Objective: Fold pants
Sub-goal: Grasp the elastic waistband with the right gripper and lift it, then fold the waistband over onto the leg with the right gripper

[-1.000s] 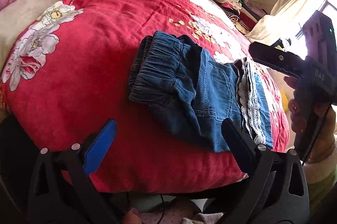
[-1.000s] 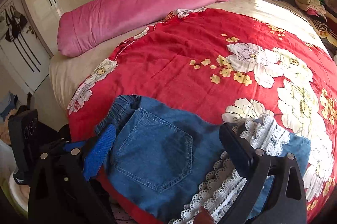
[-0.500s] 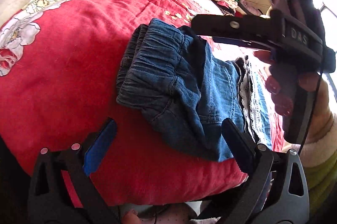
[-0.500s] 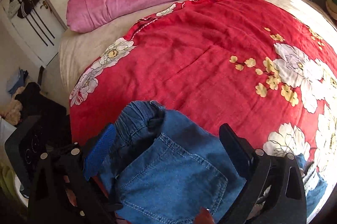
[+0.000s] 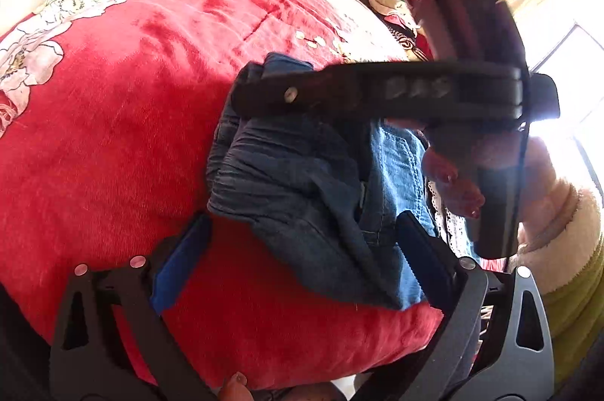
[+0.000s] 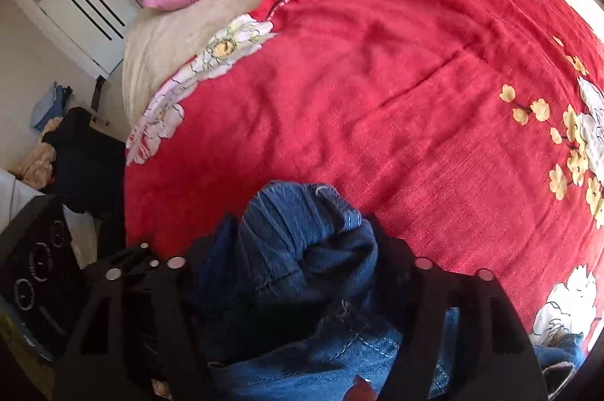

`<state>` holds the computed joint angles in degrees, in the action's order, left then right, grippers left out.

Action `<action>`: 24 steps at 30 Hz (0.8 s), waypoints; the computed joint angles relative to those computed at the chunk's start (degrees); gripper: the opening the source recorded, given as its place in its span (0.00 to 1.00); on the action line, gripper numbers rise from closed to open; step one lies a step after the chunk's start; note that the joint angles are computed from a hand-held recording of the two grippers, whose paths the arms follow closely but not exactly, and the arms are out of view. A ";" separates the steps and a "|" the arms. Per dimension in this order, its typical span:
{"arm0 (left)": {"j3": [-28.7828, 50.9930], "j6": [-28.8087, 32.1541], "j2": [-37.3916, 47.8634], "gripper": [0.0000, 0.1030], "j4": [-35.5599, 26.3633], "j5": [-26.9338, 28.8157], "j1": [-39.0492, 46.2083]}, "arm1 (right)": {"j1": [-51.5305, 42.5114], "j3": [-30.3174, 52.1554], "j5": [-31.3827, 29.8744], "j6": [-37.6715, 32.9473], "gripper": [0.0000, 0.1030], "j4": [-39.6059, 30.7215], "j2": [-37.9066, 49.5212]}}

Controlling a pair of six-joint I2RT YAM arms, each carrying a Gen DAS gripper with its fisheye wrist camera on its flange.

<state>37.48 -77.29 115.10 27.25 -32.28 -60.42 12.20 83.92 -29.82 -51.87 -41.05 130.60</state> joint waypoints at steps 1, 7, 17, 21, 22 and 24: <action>0.15 -0.25 0.04 0.85 -0.46 -0.20 -0.08 | -0.66 0.50 -1.05 0.02 0.52 -0.83 0.16; -1.12 0.86 -0.49 0.61 3.32 0.44 0.37 | -5.67 3.40 -7.61 -3.76 0.40 -7.97 -0.28; 7.75 6.18 -3.62 0.54 -8.37 -1.44 -0.21 | -13.96 6.79 -14.52 -12.14 0.39 -17.84 -2.41; 14.28 9.16 -2.51 0.54 -13.76 -1.06 0.06 | -18.19 9.30 -16.81 -16.62 0.39 -22.28 -2.20; 16.30 10.09 -1.88 0.54 -15.27 -0.81 0.20 | -19.31 10.41 -17.35 -17.68 0.39 -23.70 -1.78; 20.91 11.47 -0.23 0.54 -18.96 -1.02 -0.13 | -21.70 13.14 -18.42 -20.11 0.39 -27.13 -0.37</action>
<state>58.39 -65.82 114.87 8.29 -33.29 -60.54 -9.50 97.06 -48.23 -71.97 -68.19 130.23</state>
